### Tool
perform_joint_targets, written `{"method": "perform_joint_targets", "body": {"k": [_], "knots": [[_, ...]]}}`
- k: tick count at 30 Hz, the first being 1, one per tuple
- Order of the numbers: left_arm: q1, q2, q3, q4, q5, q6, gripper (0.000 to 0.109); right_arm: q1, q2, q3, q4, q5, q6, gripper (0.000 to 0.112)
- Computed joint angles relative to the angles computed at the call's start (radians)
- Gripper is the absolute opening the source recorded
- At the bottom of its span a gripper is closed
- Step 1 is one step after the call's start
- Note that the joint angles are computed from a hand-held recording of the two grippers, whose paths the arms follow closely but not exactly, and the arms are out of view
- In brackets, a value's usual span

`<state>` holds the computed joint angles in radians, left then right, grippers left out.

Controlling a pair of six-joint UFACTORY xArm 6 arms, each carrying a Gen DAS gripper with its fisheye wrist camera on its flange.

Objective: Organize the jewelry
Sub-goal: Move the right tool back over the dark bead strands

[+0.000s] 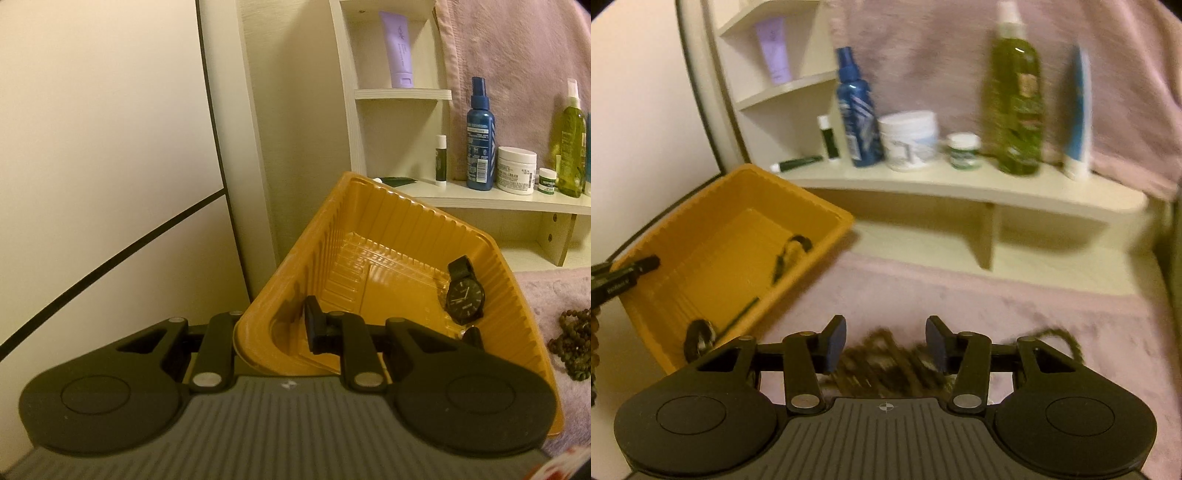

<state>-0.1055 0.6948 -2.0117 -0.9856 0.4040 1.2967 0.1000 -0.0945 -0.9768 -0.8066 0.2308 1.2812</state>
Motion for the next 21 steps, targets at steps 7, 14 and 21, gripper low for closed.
{"method": "perform_joint_targets", "body": {"k": [7,14,21], "knots": [[0.000,-0.006,0.009,-0.005,-0.002,0.007,0.018,0.039,-0.106,0.119,0.097,0.077,-0.036,0.048],[0.000,-0.008,0.012,-0.008,-0.003,0.010,0.018,0.081,-0.123,0.150,0.140,0.111,-0.077,0.048],[0.000,-0.010,0.014,-0.008,-0.002,0.013,0.018,0.093,-0.081,0.116,0.083,0.113,-0.048,0.048]]}}
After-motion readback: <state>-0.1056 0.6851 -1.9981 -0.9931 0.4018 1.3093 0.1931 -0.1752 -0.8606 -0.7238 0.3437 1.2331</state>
